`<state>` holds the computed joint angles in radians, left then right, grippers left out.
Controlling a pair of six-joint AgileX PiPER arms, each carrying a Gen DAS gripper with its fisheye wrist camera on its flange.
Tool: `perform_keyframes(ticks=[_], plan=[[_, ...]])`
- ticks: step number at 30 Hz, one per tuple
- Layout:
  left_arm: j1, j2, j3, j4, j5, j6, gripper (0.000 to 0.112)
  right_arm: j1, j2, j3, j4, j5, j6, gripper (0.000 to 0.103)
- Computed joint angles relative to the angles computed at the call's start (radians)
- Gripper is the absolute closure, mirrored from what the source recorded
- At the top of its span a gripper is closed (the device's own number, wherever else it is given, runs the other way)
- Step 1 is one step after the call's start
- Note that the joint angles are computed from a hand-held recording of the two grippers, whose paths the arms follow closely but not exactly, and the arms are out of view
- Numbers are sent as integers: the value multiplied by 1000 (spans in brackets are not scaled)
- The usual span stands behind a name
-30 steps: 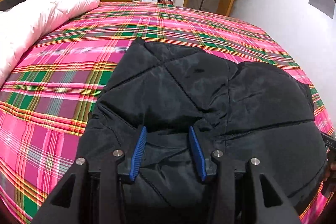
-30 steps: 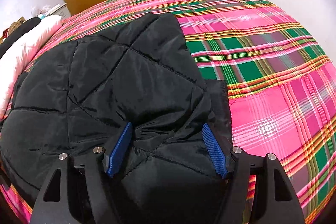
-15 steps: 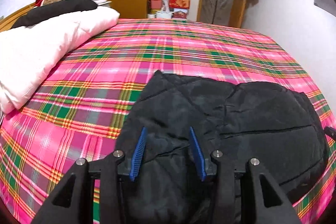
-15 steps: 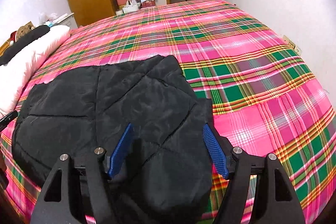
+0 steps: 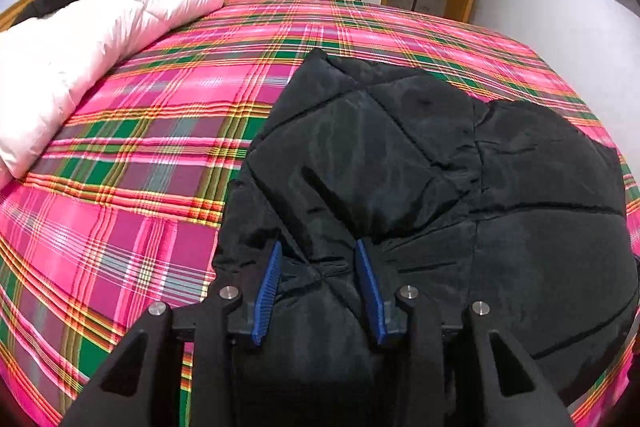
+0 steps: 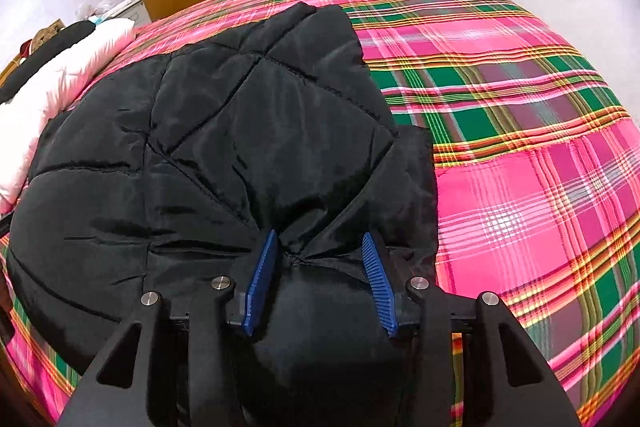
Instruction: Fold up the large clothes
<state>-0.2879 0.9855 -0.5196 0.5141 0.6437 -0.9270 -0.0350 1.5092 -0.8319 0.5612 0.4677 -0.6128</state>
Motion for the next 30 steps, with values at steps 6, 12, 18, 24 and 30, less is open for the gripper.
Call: perform_keyframes(ticks=[6, 12, 18, 24, 30], plan=[[-63, -81, -125, -1, 109, 30, 74, -46, -102, -82, 79, 100, -29, 58], [70, 230, -283, -95, -28, 248, 73, 57, 135, -357, -118, 133, 165, 58], [186, 397, -282, -228, -189, 387, 73, 37, 362, -497, -165, 187, 218, 58], [156, 451, -267, -79, -251, 216, 73, 43, 387, -506, -166, 176, 220, 58], [184, 447, -236, -127, -310, 256, 73, 43, 395, -488, -141, 145, 201, 57]])
